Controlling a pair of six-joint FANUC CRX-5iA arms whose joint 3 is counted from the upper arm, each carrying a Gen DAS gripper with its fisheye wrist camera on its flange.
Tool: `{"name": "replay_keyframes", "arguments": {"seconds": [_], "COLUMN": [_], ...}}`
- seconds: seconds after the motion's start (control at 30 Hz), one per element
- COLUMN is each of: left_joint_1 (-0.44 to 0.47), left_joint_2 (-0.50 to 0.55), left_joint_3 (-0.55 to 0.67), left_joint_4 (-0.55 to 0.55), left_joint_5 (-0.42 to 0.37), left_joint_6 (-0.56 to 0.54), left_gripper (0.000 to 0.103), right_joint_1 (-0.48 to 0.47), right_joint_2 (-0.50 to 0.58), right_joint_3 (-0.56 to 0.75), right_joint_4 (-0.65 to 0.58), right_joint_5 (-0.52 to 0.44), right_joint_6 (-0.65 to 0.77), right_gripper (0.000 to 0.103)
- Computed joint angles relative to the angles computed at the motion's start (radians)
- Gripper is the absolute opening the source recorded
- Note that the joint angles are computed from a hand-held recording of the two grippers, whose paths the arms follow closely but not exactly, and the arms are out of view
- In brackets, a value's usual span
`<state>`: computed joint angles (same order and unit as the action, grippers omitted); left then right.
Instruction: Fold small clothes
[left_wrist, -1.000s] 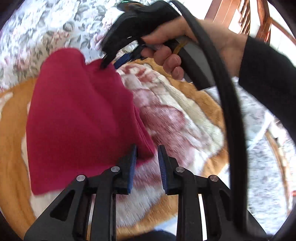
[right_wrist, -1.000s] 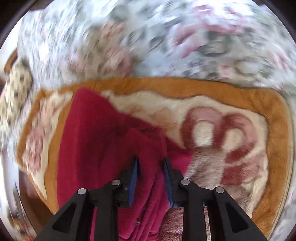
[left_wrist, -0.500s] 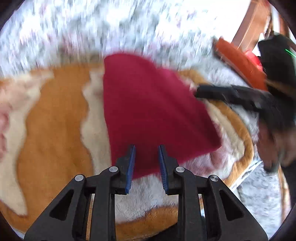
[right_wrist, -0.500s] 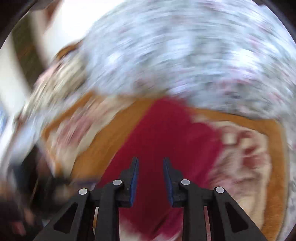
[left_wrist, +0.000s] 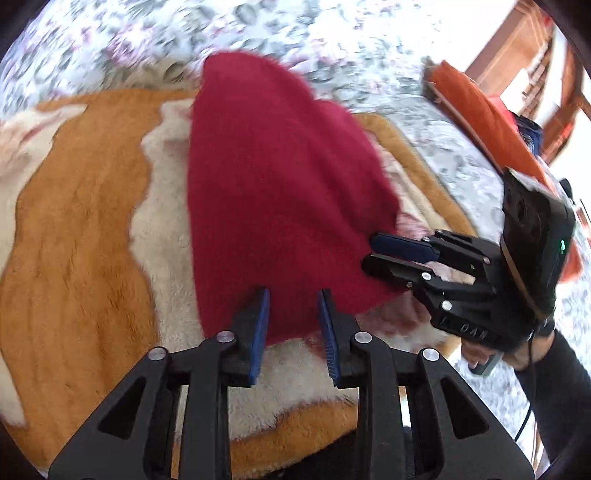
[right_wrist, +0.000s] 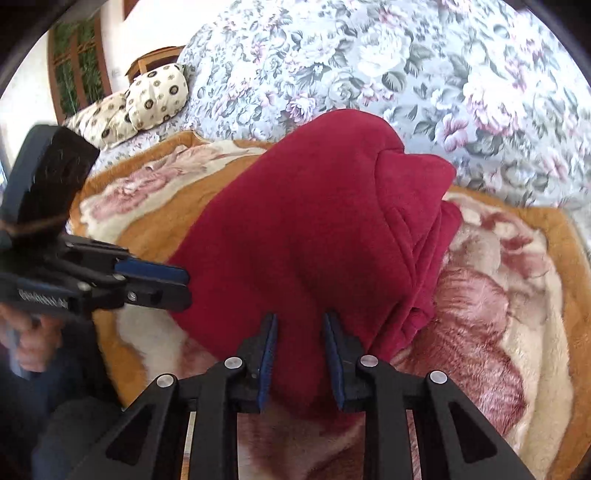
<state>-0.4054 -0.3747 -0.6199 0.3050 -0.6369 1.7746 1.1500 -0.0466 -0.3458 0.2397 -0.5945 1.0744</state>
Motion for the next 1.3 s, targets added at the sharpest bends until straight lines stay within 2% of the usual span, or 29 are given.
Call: {"name": "replay_keyframes", "arguments": {"seconds": [0.03,0.07,0.13,0.2,0.3,0.37,0.4,0.43,0.47,0.5,0.53,0.57,0.63,0.7,0.77,0.83,0.9,0.97,1.0,1.07,1.13,1.17,1.23,1.27,1.3], "left_joint_1": [0.008,0.021,0.061,0.093,0.141,0.161,0.167,0.168,0.169,0.171,0.176,0.178,0.184,0.205,0.209,0.19,0.17,0.157,0.155,0.158,0.148,0.142,0.12,0.112,0.101], "left_joint_2": [-0.021,-0.038,-0.041,-0.002,0.118,0.216,0.269,0.32,0.367,0.423,0.45,0.471,0.474,0.464,0.453,0.454,0.473,0.462,0.436,0.353,0.262,0.246,0.224,0.236,0.268], "left_joint_3": [-0.007,-0.007,0.015,0.074,0.171,0.233,0.279,0.34,0.395,0.449,0.46,0.462,0.429,0.368,0.331,0.368,0.448,0.5,0.492,0.428,0.35,0.332,0.283,0.286,0.297], "left_joint_4": [0.017,0.031,0.045,0.003,0.023,0.083,0.073,0.011,-0.047,-0.089,-0.099,-0.107,-0.102,-0.016,0.019,-0.075,-0.17,-0.224,-0.224,-0.18,-0.127,-0.11,-0.074,-0.085,-0.106], "left_joint_5": [0.015,0.033,0.064,0.07,0.067,0.064,0.049,0.016,-0.029,-0.09,-0.114,-0.113,-0.061,-0.002,0.036,0.009,-0.079,-0.15,-0.146,-0.101,-0.071,-0.076,-0.084,-0.1,-0.126], "left_joint_6": [-0.024,-0.046,-0.073,-0.037,-0.031,-0.067,-0.06,-0.018,0.026,0.067,0.081,0.091,0.102,0.055,0.02,0.08,0.127,0.156,0.153,0.107,0.038,0.021,-0.007,0.004,0.023], "left_gripper": [0.025,0.025,0.025,0.025,0.025,0.025,0.025,0.026,0.026,0.025,0.025,0.025,0.028,0.029,0.029,0.029,0.029,0.029,0.029,0.029,0.029,0.029,0.029,0.029,0.029], "right_joint_1": [0.0,0.001,0.005,-0.016,-0.048,-0.085,-0.099,-0.116,-0.126,-0.13,-0.135,-0.155,-0.18,-0.181,-0.185,-0.183,-0.166,-0.153,-0.142,-0.125,-0.085,-0.063,-0.036,-0.02,-0.008], "right_joint_2": [-0.006,-0.017,-0.033,-0.001,0.115,0.213,0.247,0.279,0.314,0.332,0.316,0.289,0.267,0.256,0.25,0.241,0.24,0.25,0.257,0.245,0.16,0.137,0.13,0.135,0.14], "right_joint_3": [0.022,0.03,0.004,0.039,0.179,0.312,0.357,0.403,0.436,0.427,0.388,0.345,0.319,0.281,0.266,0.246,0.232,0.255,0.295,0.331,0.256,0.231,0.243,0.249,0.236], "right_joint_4": [-0.036,-0.019,0.126,0.198,0.167,0.072,0.039,-0.01,-0.018,0.026,0.043,0.006,-0.054,-0.039,-0.05,-0.039,0.028,0.057,0.053,0.047,0.113,0.148,0.11,0.075,0.09], "right_joint_5": [-0.026,-0.019,0.042,0.059,-0.009,-0.084,-0.115,-0.156,-0.21,-0.224,-0.185,-0.122,-0.072,-0.017,0.016,0.042,0.038,-0.007,-0.076,-0.15,-0.111,-0.118,-0.179,-0.225,-0.241], "right_joint_6": [0.023,0.011,-0.099,-0.138,-0.019,0.092,0.132,0.185,0.216,0.227,0.234,0.24,0.248,0.221,0.201,0.169,0.109,0.094,0.1,0.074,-0.007,-0.045,-0.031,-0.015,-0.03], "right_gripper": [0.023,0.023,0.024,0.025,0.025,0.025,0.025,0.025,0.025,0.024,0.024,0.025,0.025,0.025,0.025,0.025,0.026,0.026,0.026,0.026,0.028,0.028,0.028,0.028,0.029]}}
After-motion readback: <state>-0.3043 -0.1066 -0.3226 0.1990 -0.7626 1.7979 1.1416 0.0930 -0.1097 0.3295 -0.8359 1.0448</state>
